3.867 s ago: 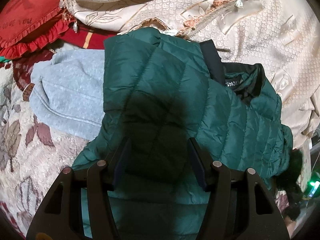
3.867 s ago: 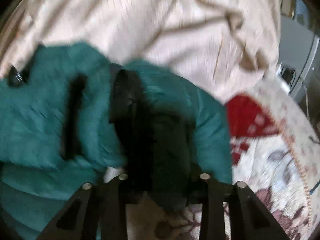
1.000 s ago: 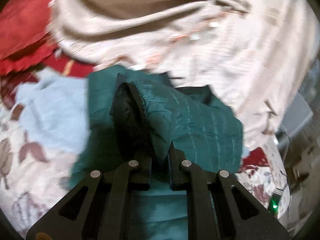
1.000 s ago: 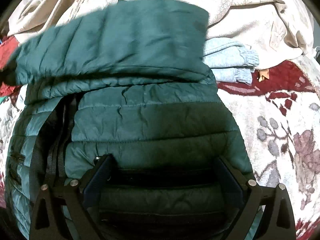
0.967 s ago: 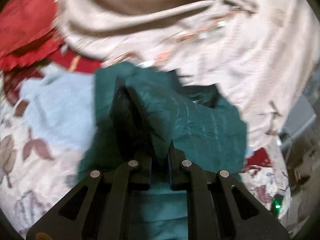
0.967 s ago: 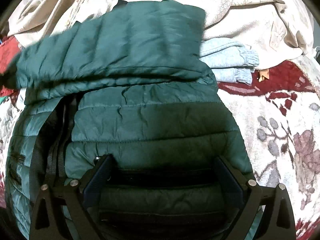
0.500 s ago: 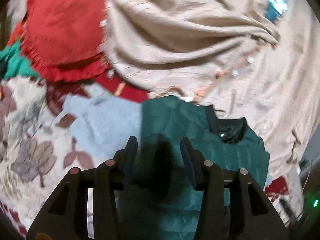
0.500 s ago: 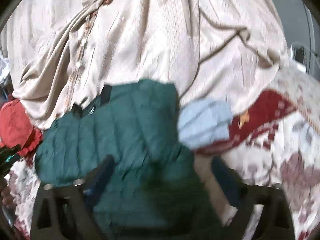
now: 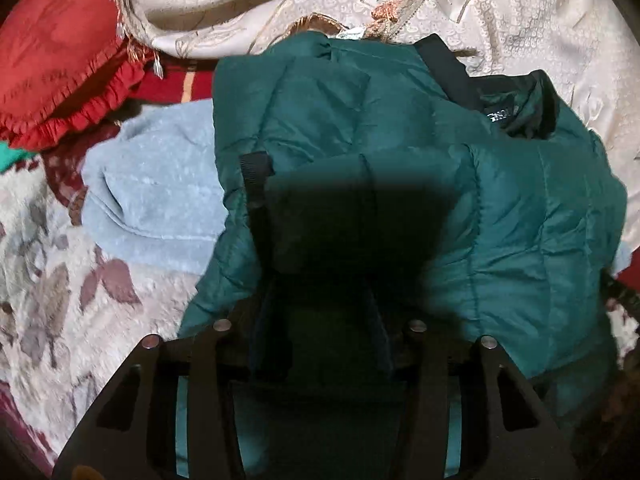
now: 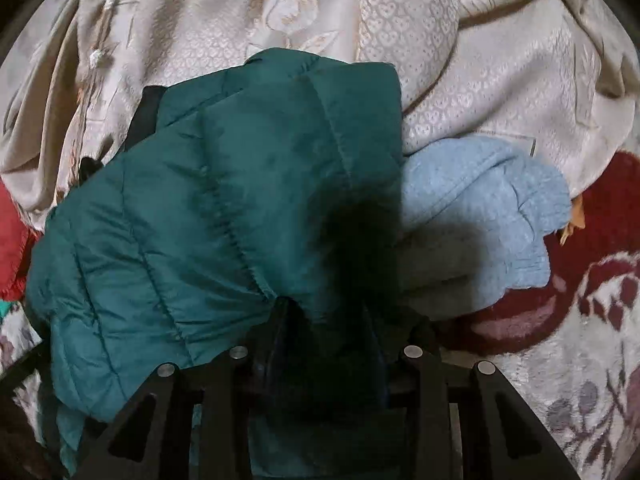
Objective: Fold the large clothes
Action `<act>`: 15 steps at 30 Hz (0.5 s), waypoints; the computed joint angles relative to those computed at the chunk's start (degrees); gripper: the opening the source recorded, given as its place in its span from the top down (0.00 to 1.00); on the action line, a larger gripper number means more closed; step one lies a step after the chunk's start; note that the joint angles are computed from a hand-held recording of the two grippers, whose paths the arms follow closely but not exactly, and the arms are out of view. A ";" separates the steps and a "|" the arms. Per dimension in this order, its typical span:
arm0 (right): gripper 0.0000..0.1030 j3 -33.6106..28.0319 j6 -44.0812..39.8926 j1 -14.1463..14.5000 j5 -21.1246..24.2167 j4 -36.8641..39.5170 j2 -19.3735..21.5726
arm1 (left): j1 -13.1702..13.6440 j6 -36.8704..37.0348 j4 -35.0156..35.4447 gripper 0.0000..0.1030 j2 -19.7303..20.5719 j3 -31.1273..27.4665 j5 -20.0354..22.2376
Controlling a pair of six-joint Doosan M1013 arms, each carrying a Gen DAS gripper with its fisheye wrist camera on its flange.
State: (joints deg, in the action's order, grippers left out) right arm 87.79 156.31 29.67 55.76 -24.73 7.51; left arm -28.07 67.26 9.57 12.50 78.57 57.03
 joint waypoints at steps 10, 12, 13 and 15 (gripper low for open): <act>0.68 -3.18 7.34 0.24 -4.34 -15.39 1.45 | 1.21 -3.13 -3.60 0.54 0.33 -0.83 0.08; 0.68 -2.89 3.51 -1.47 -5.81 -9.31 2.44 | 1.49 -2.65 -4.66 0.50 0.78 -0.82 0.09; 0.68 -2.15 3.20 -1.97 -6.81 -8.74 2.66 | 1.59 -2.04 -5.15 0.44 0.88 -0.72 -0.25; 0.66 -0.91 4.89 -1.79 -8.16 -11.37 2.60 | 1.76 -0.61 -6.47 0.39 1.24 -1.00 -0.02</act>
State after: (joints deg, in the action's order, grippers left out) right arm 86.87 161.20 27.88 47.60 -36.09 10.11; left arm -26.31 66.65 3.10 13.74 77.57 57.00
